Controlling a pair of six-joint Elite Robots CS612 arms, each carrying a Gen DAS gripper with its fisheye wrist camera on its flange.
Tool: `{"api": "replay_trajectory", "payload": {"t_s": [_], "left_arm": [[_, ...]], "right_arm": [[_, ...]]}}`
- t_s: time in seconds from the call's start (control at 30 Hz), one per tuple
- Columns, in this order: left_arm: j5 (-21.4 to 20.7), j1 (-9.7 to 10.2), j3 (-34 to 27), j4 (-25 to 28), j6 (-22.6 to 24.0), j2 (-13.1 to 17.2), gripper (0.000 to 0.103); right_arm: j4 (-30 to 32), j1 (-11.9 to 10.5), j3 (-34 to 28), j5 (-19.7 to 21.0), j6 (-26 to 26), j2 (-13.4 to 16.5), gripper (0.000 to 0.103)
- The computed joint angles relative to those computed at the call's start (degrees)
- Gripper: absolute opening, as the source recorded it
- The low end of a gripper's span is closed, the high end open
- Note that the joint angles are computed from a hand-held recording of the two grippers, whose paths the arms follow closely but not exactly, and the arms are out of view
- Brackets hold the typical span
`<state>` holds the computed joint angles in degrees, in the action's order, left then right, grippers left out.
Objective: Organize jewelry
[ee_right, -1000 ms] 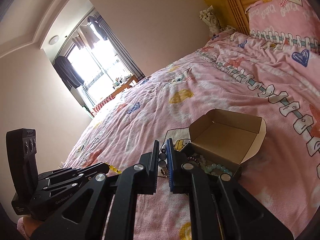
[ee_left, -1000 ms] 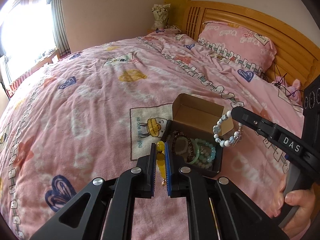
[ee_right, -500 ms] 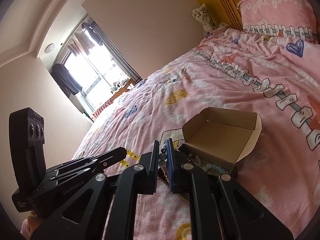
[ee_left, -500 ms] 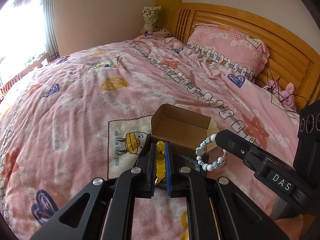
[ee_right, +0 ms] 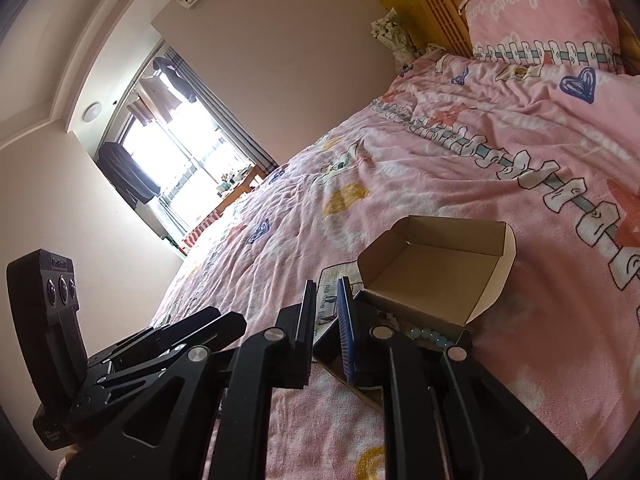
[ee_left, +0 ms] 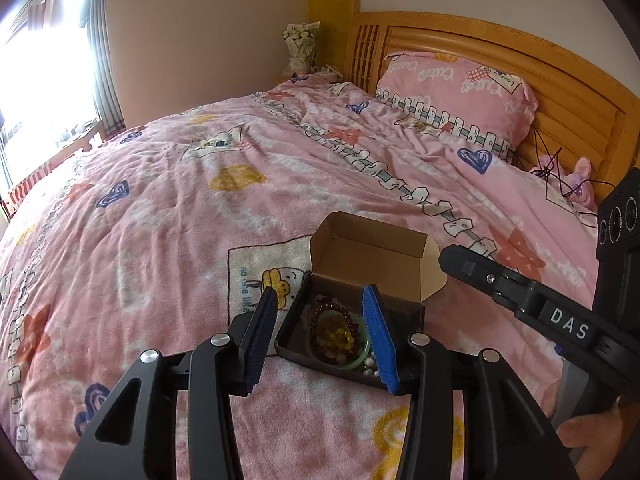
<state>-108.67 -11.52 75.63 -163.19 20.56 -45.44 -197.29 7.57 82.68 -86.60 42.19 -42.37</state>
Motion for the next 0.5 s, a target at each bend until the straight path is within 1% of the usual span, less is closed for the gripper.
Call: {"api": "replay_trajectory", "payload": {"t_s": [0.13, 0.27, 0.33, 0.37, 0.4, 0.43, 0.5], "left_arm": [[0.24, 0.4, -0.15, 0.7, -0.62, 0.22, 0.047], [-0.78, 0.89, -1.21, 2.58, -2.82, 0.73, 0.048], [-0.09, 0.86, -1.12, 2.09, -3.08, 0.7, 0.048], [0.34, 0.83, -0.93, 1.52, -3.21, 0.64, 0.056], [0.48, 0.87, -0.71, 0.73, -3.7, 0.59, 0.066], [0.39, 0.97, -0.48, -0.11, -4.38, 0.54, 0.069], [-0.08, 1.11, -0.42, -0.12, -4.93, 0.45, 0.07]], "right_arm": [[0.54, 0.28, -0.23, -0.23, -0.59, -0.09, 0.013], [1.05, 0.57, -0.67, -0.31, -1.74, -0.13, 0.013], [1.47, 0.67, -0.76, -0.51, -2.23, -0.2, 0.015], [1.88, 0.68, -0.75, -0.65, -2.4, -0.27, 0.018], [2.52, 0.7, -0.7, -0.95, -2.53, -0.41, 0.02], [3.35, 0.77, -0.63, -1.58, -2.77, -0.6, 0.02], [4.93, 0.93, -0.27, -3.24, -3.45, -1.11, 0.022]]}}
